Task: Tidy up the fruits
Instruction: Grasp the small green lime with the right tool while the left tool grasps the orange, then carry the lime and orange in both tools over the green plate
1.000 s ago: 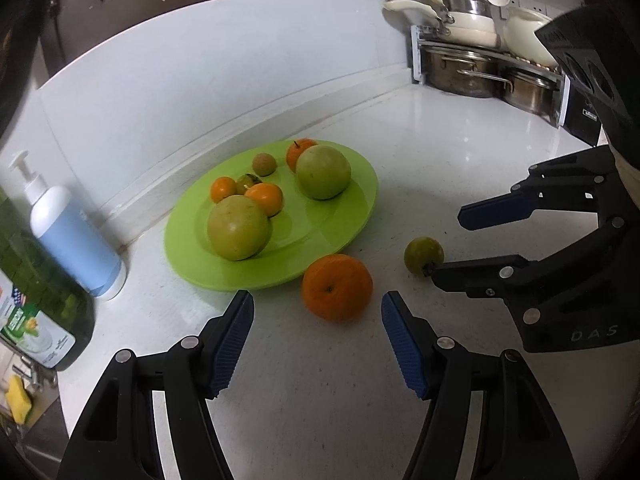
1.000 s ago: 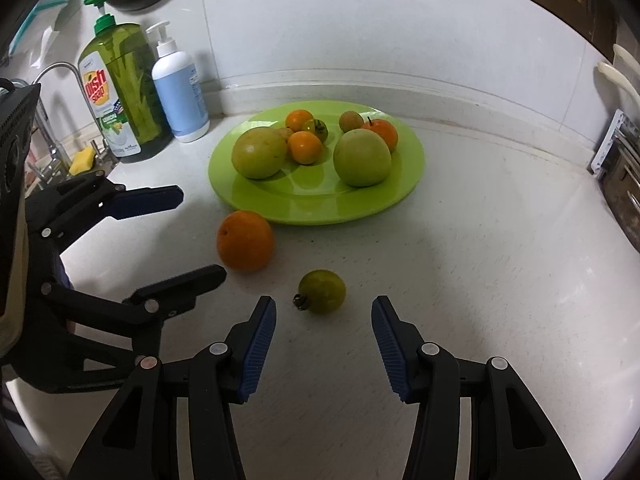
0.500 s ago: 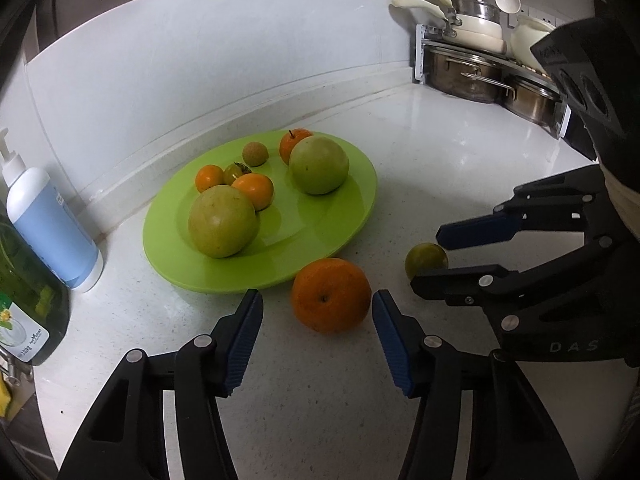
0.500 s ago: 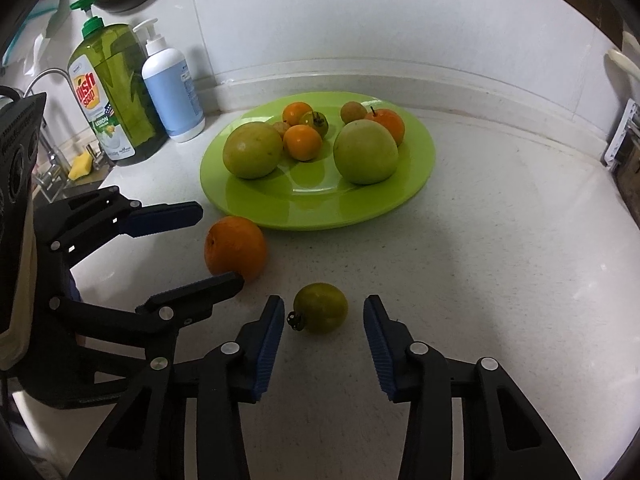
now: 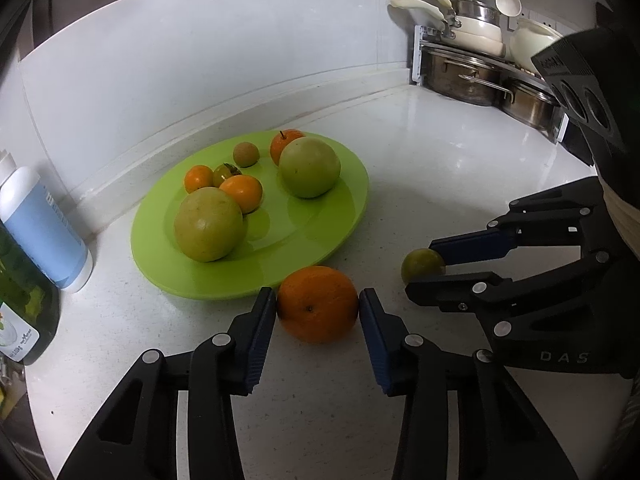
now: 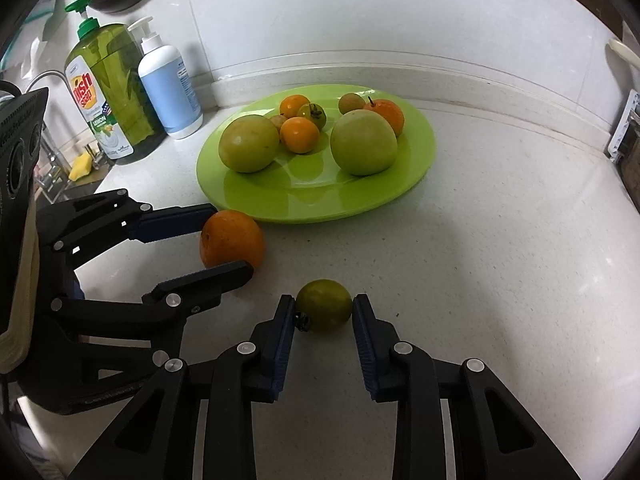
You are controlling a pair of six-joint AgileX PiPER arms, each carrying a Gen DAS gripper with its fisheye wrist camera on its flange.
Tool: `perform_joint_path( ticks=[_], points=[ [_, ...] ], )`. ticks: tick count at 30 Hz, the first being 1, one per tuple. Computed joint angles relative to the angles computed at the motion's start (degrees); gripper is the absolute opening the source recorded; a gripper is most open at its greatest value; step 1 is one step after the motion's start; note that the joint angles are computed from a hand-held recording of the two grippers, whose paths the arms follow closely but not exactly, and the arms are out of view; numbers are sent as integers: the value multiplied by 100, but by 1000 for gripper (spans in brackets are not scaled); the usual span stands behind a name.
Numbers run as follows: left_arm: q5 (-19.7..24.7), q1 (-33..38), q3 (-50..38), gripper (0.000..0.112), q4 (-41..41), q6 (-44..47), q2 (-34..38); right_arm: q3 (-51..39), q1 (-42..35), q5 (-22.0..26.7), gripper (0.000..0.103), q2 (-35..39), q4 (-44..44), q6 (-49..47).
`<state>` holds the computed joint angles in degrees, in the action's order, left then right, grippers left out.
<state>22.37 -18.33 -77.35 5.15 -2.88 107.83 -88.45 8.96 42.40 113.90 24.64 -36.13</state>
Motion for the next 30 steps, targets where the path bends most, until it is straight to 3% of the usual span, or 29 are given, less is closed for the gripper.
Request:
perform_joint_path(
  ticks=[13,30],
  points=[
    [-8,-63,223,42,429,-727,-344,99,-30,-14,31,-157,128,-127],
    [229,-416,734,42,1943,-2946,-1321,539,-199,-10,31,-913,785,-711]
  ],
)
